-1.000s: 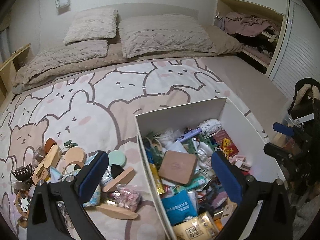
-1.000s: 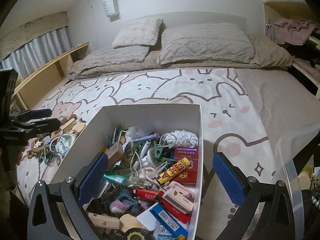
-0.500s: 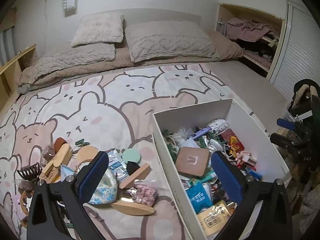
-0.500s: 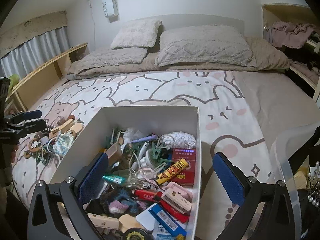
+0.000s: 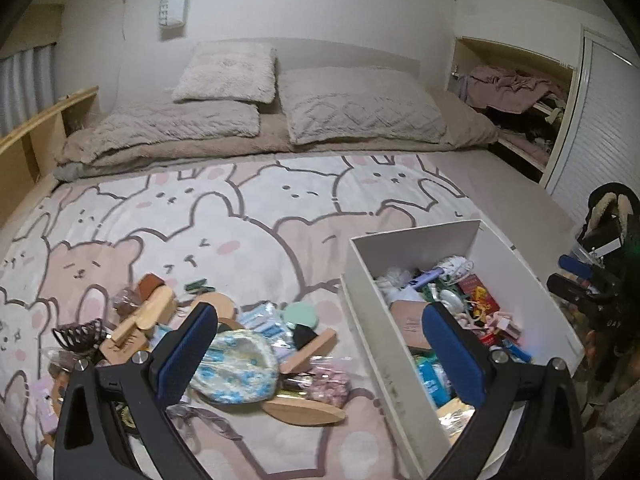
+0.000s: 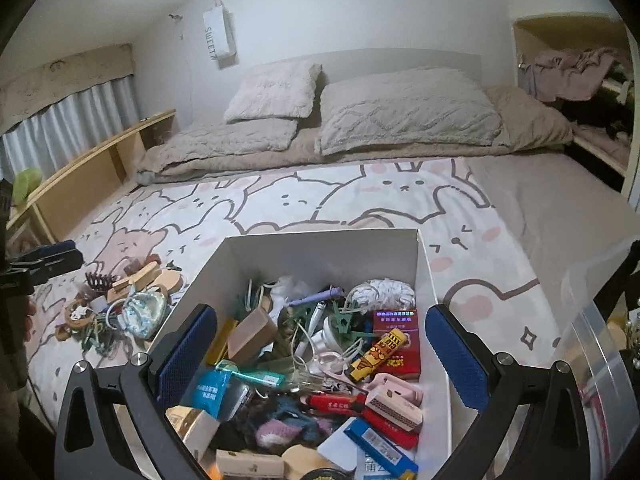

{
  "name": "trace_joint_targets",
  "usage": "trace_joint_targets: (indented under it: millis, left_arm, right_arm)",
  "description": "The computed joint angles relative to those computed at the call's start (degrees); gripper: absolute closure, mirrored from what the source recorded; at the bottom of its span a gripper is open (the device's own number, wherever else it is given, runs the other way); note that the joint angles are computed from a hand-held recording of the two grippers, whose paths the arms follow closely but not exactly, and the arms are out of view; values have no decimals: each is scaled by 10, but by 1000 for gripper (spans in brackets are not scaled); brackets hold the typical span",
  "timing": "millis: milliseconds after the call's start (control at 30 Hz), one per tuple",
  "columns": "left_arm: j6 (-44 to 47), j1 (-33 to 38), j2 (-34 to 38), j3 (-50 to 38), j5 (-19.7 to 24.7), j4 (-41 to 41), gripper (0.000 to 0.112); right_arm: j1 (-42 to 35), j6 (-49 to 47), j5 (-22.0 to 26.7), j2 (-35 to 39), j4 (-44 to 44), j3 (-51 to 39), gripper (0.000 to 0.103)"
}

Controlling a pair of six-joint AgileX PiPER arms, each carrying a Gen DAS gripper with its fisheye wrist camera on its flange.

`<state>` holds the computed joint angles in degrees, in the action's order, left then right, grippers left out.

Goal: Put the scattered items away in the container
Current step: 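Withdraw both open grippers from the box and move over the pile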

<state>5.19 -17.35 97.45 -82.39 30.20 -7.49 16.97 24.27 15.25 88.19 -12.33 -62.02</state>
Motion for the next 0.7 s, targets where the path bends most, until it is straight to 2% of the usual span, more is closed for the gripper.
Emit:
trace_joint_targets:
  millis: [100, 267, 700]
  left_arm:
    - [23, 18, -14, 22, -11, -16, 9]
    - [59, 54, -37, 50, -19, -41, 9]
    - [220, 175, -91, 115, -21, -196, 9]
  right_arm:
    - [28, 101, 12, 1, -95, -8, 0]
    - [68, 181, 33, 7, -173, -29, 0]
    - [188, 251, 78, 74, -224, -149, 0]
